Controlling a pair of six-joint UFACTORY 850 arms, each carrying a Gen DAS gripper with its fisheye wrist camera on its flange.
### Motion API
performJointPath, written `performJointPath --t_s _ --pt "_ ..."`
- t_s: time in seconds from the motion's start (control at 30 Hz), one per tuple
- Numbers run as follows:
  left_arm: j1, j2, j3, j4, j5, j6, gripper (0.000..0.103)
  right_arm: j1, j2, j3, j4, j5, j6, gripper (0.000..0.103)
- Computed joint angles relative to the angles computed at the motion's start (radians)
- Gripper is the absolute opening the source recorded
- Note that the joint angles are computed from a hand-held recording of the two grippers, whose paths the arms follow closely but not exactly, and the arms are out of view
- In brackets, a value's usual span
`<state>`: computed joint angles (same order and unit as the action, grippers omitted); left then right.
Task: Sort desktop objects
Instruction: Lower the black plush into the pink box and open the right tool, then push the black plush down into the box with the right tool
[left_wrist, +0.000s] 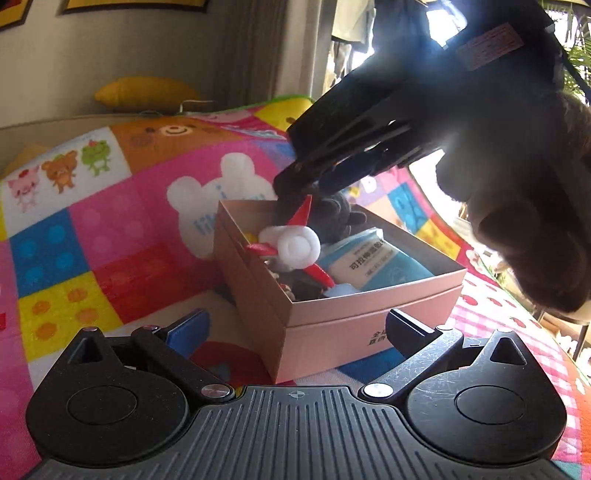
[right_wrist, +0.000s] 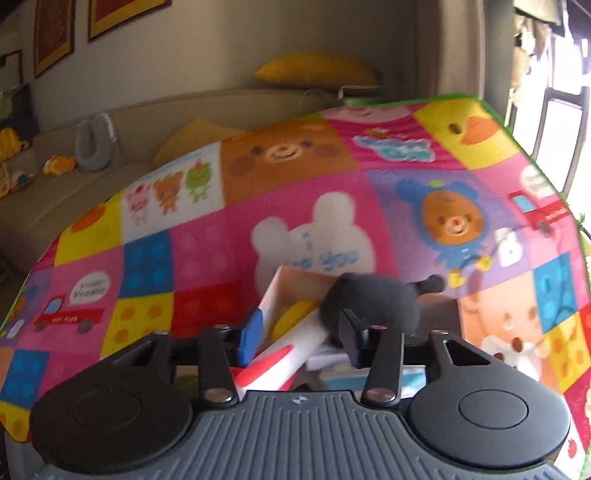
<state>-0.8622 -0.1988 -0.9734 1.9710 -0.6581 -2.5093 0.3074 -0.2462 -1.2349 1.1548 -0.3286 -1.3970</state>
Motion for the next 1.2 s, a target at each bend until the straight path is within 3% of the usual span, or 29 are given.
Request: performJointPath --t_s 0.07,0.13,0.27,0.3,0.4,0.43,0.57,0.63,0.73,0.8,0.93,0.97,1.07,1.2 --pt "-0.002 0.002 0.001 -0.013 0.002 0.009 0.103 0.038 -0.017 0.012 -0.056 0.054 0.007 0.036" --pt "-0.002 0.005 0.003 -0.03 0.004 0.013 0.103 0.049 -0.036 0.007 -0.224 0.059 0.151 0.036" --pt "0.01 0.0 -0.011 -0.074 0.038 0.041 0.103 0.021 -0.038 0.023 -0.436 0.06 0.341 0.036" --pt "0.012 -0.002 -0.015 -0.087 0.046 0.051 0.103 0.003 -0.032 0.029 -0.414 0.038 0.323 0.036" --pt "0.01 -0.002 -0.017 -0.096 0.044 0.063 0.103 -0.075 -0.014 0.023 -0.293 -0.148 0.214 0.037" --pt "0.007 -0.005 -0.021 -0.106 0.042 0.079 0.103 -0.092 0.003 0.038 -0.229 -0.159 0.149 0.038" --pt "-0.004 -0.026 -0.05 -0.172 0.036 0.193 0.103 -0.108 0.046 0.084 0.079 -0.019 -0.145 0.07" --pt "-0.015 -0.037 -0.065 -0.204 0.018 0.25 0.103 -0.105 0.016 0.048 0.169 0.029 -0.173 0.071" --pt "-0.027 -0.053 -0.084 -0.248 -0.01 0.318 0.103 -0.095 -0.075 -0.061 0.13 0.031 -0.021 0.075" --pt "-0.031 -0.057 -0.089 -0.265 -0.022 0.337 0.103 -0.082 -0.141 -0.141 0.023 0.013 0.152 0.09" --pt "-0.027 -0.056 -0.091 -0.289 -0.018 0.34 0.103 -0.038 -0.233 -0.231 -0.158 0.038 0.338 0.091" --pt "-0.026 -0.055 -0.089 -0.286 -0.016 0.334 0.103 -0.034 -0.24 -0.237 -0.182 0.023 0.359 0.085" --pt "-0.021 -0.048 -0.08 -0.266 -0.006 0.303 0.103 -0.032 -0.185 -0.167 -0.083 0.027 0.205 0.078" --pt "-0.012 -0.04 -0.069 -0.242 0.014 0.26 0.103 -0.096 -0.123 -0.126 -0.061 -0.156 0.255 0.076"
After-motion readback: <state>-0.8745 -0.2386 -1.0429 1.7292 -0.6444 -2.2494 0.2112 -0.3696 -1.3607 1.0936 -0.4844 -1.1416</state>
